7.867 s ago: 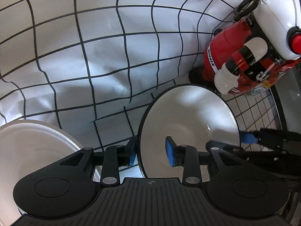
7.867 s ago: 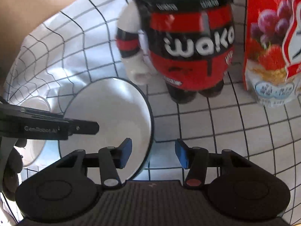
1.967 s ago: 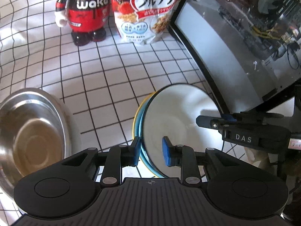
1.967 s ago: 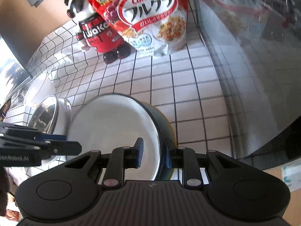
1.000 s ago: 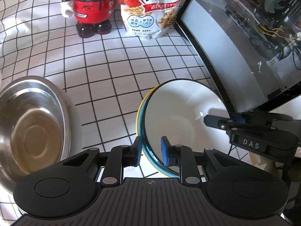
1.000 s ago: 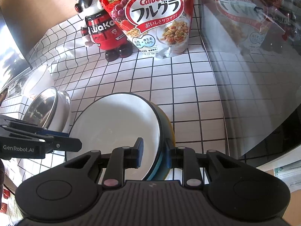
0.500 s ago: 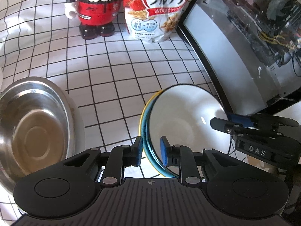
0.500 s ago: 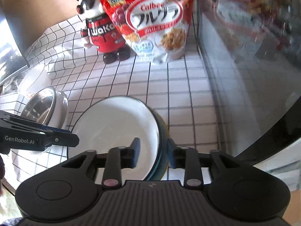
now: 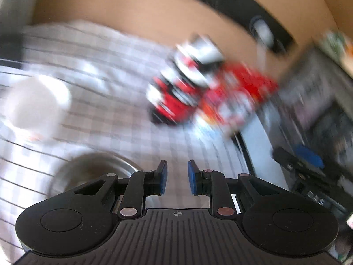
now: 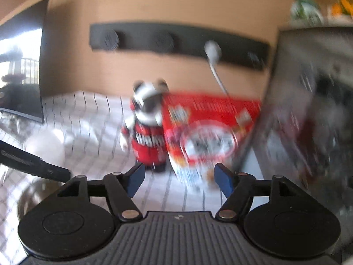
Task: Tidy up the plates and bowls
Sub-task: 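Grip the white bowl rim with the left tool while the right tool grips it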
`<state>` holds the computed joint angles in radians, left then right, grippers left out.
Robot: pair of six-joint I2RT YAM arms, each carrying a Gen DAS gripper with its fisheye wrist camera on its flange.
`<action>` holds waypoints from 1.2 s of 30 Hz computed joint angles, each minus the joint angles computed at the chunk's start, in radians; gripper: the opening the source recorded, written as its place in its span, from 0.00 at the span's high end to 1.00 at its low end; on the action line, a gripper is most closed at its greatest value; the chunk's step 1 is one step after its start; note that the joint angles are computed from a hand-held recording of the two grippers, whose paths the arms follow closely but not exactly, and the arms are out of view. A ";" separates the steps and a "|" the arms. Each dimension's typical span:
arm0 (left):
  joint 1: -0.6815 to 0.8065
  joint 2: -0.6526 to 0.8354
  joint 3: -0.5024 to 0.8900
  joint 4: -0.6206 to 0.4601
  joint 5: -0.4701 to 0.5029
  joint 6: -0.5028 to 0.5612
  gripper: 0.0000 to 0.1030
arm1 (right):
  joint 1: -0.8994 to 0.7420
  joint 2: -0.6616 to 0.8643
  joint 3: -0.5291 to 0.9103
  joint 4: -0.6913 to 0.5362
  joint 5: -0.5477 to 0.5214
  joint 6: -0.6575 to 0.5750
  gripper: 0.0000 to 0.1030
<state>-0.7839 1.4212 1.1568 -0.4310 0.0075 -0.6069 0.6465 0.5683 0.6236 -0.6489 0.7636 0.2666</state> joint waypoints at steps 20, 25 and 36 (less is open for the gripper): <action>0.705 0.307 0.075 0.042 0.282 0.060 0.79 | -0.109 1.243 0.904 -0.011 -0.645 0.108 0.30; 0.707 0.428 0.148 0.026 0.333 0.110 0.77 | -0.135 1.412 1.070 -0.053 -0.690 0.162 0.31; 0.669 0.571 0.237 -0.033 0.316 0.270 0.76 | -0.157 1.823 1.484 -0.221 -0.723 0.229 0.68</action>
